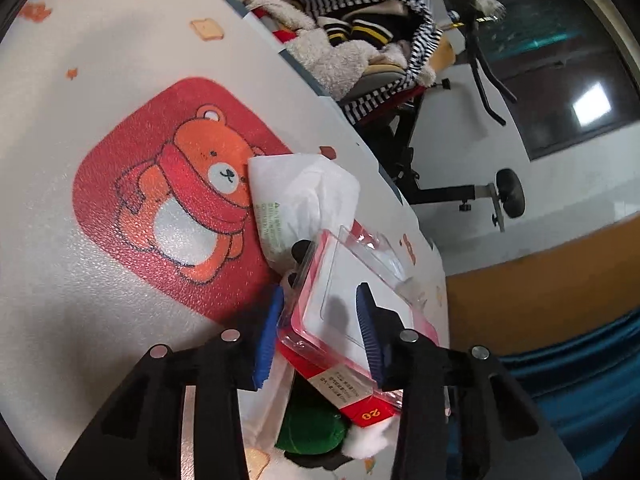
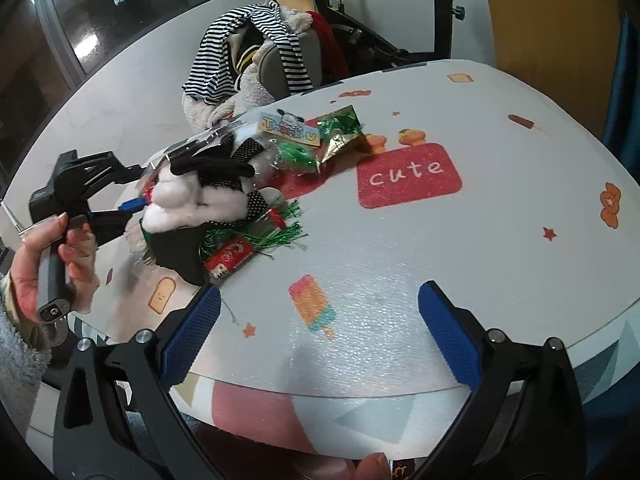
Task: Collect trash
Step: 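Grasp the clear plastic box with the left gripper and lift it, then grasp the white fluffy toy with the right gripper and lift it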
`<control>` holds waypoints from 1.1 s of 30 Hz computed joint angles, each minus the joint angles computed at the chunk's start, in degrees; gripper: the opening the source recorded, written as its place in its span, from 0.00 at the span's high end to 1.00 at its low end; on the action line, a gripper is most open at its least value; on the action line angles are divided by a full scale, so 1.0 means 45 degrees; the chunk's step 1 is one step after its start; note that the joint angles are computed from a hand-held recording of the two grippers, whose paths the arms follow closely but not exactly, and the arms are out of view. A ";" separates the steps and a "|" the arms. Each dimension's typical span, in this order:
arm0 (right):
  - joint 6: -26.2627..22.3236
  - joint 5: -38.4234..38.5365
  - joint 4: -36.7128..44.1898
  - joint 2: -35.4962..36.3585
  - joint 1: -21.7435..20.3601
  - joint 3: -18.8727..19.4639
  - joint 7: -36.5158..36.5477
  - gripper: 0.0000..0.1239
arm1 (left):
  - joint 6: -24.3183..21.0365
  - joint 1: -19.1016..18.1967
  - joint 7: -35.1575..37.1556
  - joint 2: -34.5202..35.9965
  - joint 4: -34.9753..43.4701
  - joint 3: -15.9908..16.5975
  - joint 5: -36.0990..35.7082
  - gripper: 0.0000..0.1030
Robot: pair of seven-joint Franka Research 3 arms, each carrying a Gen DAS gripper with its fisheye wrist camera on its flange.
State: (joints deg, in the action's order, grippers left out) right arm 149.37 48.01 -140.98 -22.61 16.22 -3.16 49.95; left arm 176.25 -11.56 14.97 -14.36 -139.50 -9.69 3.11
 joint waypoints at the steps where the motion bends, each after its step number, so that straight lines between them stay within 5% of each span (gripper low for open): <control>1: -0.0045 0.0007 -0.0004 -0.0009 -0.0004 -0.0032 -0.0019 0.21 | -0.0120 0.0015 0.0119 -0.0081 0.0024 -0.0027 0.0136 0.67; 10: -0.0303 0.0137 -0.0236 -0.0337 0.0033 -0.0062 -0.0166 0.21 | -0.2959 0.0882 0.0624 -0.1123 0.1127 -0.1097 0.2747 0.71; 17: -0.0377 0.0218 -0.0280 -0.0739 -0.0053 -0.0179 0.0024 0.21 | -0.3208 0.1395 0.0198 -0.2226 0.1695 -0.1846 0.4779 0.79; 22: -0.0361 0.0020 -0.0431 -0.1198 -0.0049 -0.0173 -0.0017 0.21 | -0.4264 0.1159 0.0431 -0.3069 0.2083 -0.1952 0.5162 0.81; 33: -0.0254 0.1657 -0.0192 -0.1397 0.1048 -0.0698 -0.1848 0.21 | -0.9321 0.0343 0.1958 -0.6003 0.1592 -0.2488 0.5704 0.82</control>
